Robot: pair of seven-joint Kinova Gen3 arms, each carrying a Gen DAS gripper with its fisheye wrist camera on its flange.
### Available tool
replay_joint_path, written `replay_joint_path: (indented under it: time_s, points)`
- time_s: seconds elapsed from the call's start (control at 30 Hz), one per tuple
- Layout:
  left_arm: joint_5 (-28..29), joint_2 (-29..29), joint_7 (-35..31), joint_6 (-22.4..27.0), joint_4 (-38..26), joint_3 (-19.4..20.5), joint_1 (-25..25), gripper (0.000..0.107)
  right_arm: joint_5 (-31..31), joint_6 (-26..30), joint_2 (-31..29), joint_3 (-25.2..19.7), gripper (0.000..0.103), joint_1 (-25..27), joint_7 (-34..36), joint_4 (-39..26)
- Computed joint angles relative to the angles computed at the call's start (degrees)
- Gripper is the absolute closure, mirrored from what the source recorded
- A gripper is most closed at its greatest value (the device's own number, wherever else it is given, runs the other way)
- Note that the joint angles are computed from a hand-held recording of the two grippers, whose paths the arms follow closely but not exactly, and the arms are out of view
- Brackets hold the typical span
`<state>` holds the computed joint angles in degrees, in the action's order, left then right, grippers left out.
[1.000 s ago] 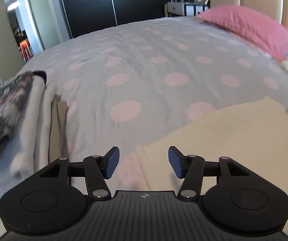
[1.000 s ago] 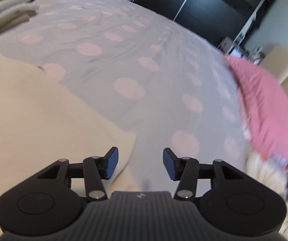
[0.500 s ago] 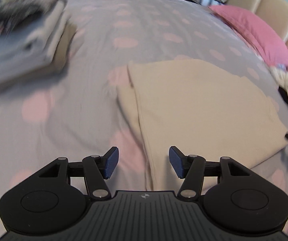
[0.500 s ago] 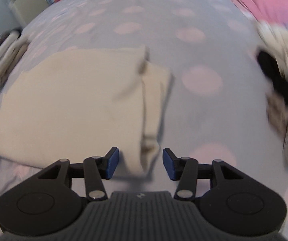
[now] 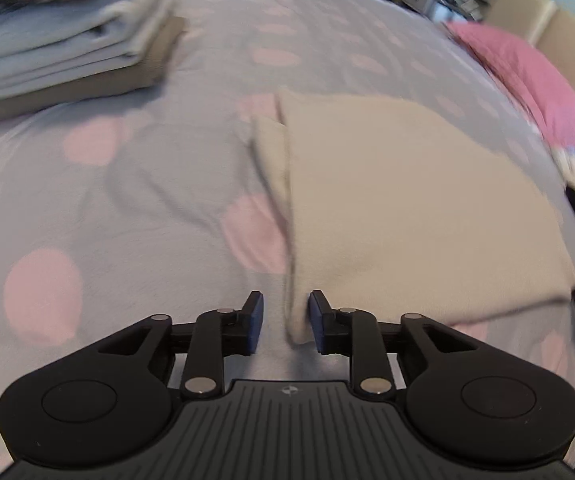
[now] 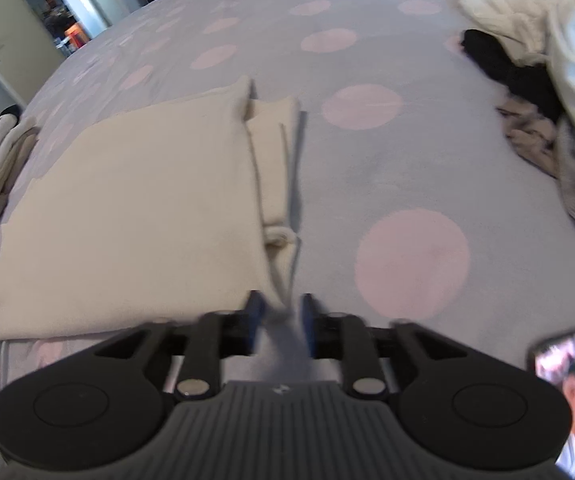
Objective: Fold clothes
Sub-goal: 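Pinch the folded sweater edge with the left gripper while the right gripper pinches it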
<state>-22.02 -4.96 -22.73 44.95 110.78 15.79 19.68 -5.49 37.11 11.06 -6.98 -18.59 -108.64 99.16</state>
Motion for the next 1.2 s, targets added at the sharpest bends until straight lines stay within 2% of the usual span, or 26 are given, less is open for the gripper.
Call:
replay_joint_path:
  time_s: [0.07,0.17,0.23,0.3,0.37,0.5,0.53,0.6,0.63,0.7,0.73,0.77,0.9,0.97,1.03,1.1,1.2]
  points:
    - [-0.09,-1.20,3.96,-2.79,1.93,0.06,-0.52,0.062,0.25,-2.34,-1.08,-1.55,0.057,1.04,-4.17,2.17]
    - [2.04,-1.86,6.59,-7.24,4.24,-0.33,-1.79,0.059,-5.56,-6.24,-1.75,-7.87,0.050,8.46,-4.79,5.17]
    - [4.60,-1.63,6.51,-10.07,5.48,-1.01,-2.49,0.059,-10.22,-9.30,-2.17,-9.35,0.047,10.89,-3.96,7.40]
    - [5.76,-1.14,7.79,-12.99,6.80,-1.39,-2.90,0.060,-13.78,-11.90,-2.32,-7.39,0.046,9.06,-2.93,9.02]
    - [3.64,-0.52,11.81,-14.81,7.77,0.24,-4.20,0.061,-17.25,-14.15,-2.22,-3.31,0.046,4.98,-0.54,10.26]
    - [-3.88,0.78,20.44,-16.48,8.60,2.12,-4.56,0.062,-20.70,-18.63,-1.32,-4.30,0.048,4.85,1.61,11.90]
    - [-5.89,1.12,22.43,-16.64,8.72,2.29,-4.34,0.063,-21.37,-19.36,-0.86,-4.91,0.050,5.22,2.38,11.80]
    - [-10.34,1.51,27.09,-17.20,9.43,2.52,-3.76,0.068,-20.14,-20.75,0.24,-9.23,0.060,8.84,1.45,11.41]
    - [-12.37,1.57,29.33,-17.52,9.85,2.48,-3.47,0.075,-19.72,-21.40,0.81,-11.42,0.063,10.76,1.38,11.27]
    - [-15.52,1.39,32.79,-18.24,10.70,2.18,-2.95,0.084,-17.25,-22.39,1.76,-12.68,0.082,11.41,-0.87,10.79]
    - [-16.19,1.11,33.33,-18.71,10.97,2.20,-3.03,0.092,-14.92,-22.36,1.50,-11.79,0.086,10.15,-2.21,10.64]
    - [-16.56,0.93,33.47,-18.57,10.87,1.35,-2.04,0.099,-12.59,-22.31,1.11,-9.83,0.088,7.82,-3.61,10.57]
    - [-17.27,1.75,29.05,-11.84,6.63,2.52,0.01,0.101,-3.27,-21.37,-0.49,-0.71,0.094,-2.80,-8.32,9.69]
    - [-16.77,1.22,26.52,-10.12,5.14,3.58,-0.53,0.101,1.39,-18.97,-1.13,4.05,0.095,-8.11,-12.47,8.07]
    - [-13.53,0.06,21.92,-9.21,3.87,2.63,-0.11,0.101,6.05,-14.57,-1.77,7.59,0.095,-12.50,-14.97,5.84]
    - [-10.24,-0.58,17.26,-6.68,1.99,-1.68,4.35,0.101,9.28,-9.91,-2.58,6.89,0.096,-12.97,-15.22,3.76]
    - [-4.98,-1.77,10.27,-2.93,-0.67,-6.39,9.05,0.102,7.46,-5.17,-4.68,1.39,0.096,-8.05,-12.71,2.82]
